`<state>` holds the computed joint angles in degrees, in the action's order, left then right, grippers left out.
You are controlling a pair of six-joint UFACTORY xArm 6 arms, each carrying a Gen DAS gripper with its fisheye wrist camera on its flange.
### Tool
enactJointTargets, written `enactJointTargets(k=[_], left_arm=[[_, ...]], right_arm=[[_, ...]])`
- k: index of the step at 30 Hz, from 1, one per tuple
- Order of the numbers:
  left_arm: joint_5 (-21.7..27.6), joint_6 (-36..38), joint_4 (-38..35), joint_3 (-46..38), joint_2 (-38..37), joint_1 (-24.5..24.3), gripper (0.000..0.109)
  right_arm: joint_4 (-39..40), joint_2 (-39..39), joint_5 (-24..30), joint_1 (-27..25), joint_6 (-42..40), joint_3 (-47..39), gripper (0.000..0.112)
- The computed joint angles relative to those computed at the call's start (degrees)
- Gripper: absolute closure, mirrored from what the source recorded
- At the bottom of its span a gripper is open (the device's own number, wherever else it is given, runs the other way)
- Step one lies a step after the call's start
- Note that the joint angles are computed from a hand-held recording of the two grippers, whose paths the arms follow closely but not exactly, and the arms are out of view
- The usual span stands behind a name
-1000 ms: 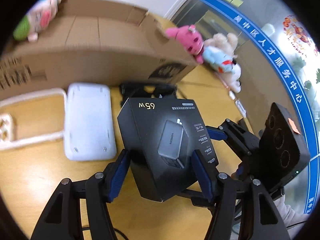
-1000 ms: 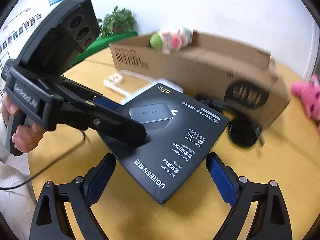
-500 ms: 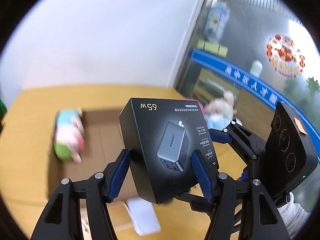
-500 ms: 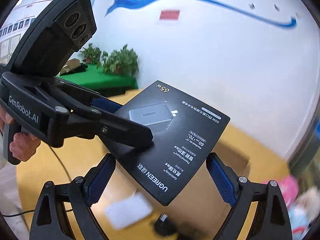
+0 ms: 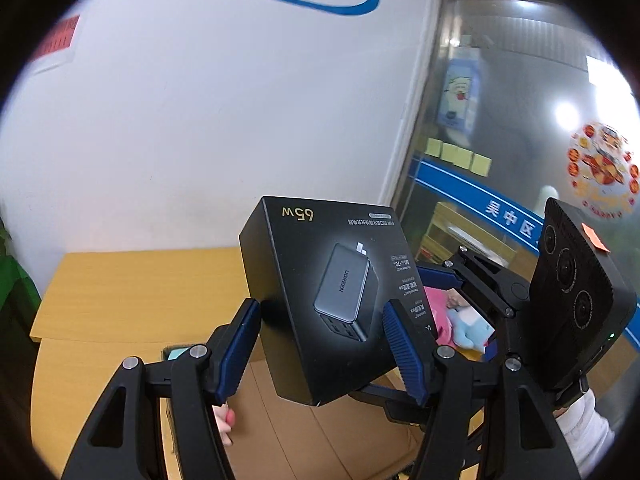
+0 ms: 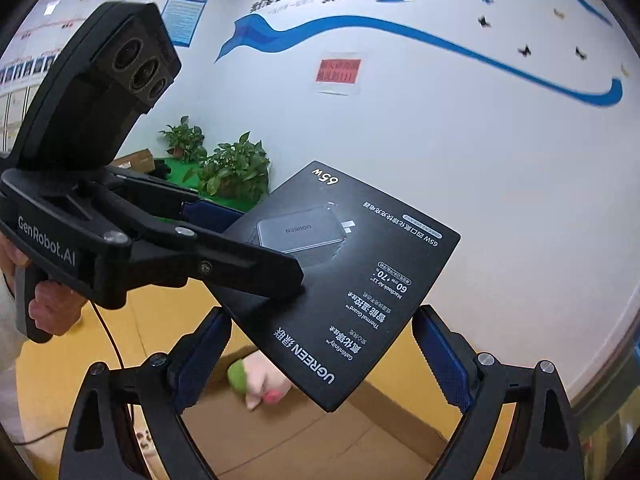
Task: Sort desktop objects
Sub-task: 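Carry the charger box with the right gripper and release it into the box, then move the right gripper back to the white power bank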
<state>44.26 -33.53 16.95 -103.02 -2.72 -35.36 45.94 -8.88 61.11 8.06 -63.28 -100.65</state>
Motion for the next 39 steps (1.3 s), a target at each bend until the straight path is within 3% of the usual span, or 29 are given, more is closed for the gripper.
enactJointTargets(k=[5, 13, 21, 29, 32, 37, 39], left_arm=[[1.84, 6.31, -9.41, -6.32, 9.11, 5.37, 0.046], [6.46, 12.06, -22.41, -10.49, 22.15, 10.72, 0.046], [13.24, 10.14, -26.61, -15.76, 32.03, 11.86, 0.046], [24.44, 6.50, -19.96, -28.91, 40.75, 10.27, 0.048], [23.46, 4.35, -18.86, -25.94, 38.06, 9.97, 0.048], [11.05, -1.90, -9.76, -5.83, 21.08, 8.08, 0.048], [8.21, -7.52, -1.49, 2.52, 11.99, 5.98, 0.046]], right_arm=[[-1.35, 11.31, 2.67, -0.36, 3.98, -8.67, 0.020], [-6.23, 24.50, 5.53, -0.78, 8.00, -10.38, 0.020], [-9.90, 32.17, 8.79, -1.37, 11.50, -9.81, 0.020], [-15.01, 37.52, 7.95, -0.24, 17.05, -12.39, 0.021], [-15.36, 35.60, 5.45, -0.82, 17.68, -8.97, 0.021], [-14.34, 23.97, 2.37, -2.83, 15.25, 0.58, 0.020], [-11.65, 16.73, 0.85, -5.11, 11.11, 6.88, 0.015]])
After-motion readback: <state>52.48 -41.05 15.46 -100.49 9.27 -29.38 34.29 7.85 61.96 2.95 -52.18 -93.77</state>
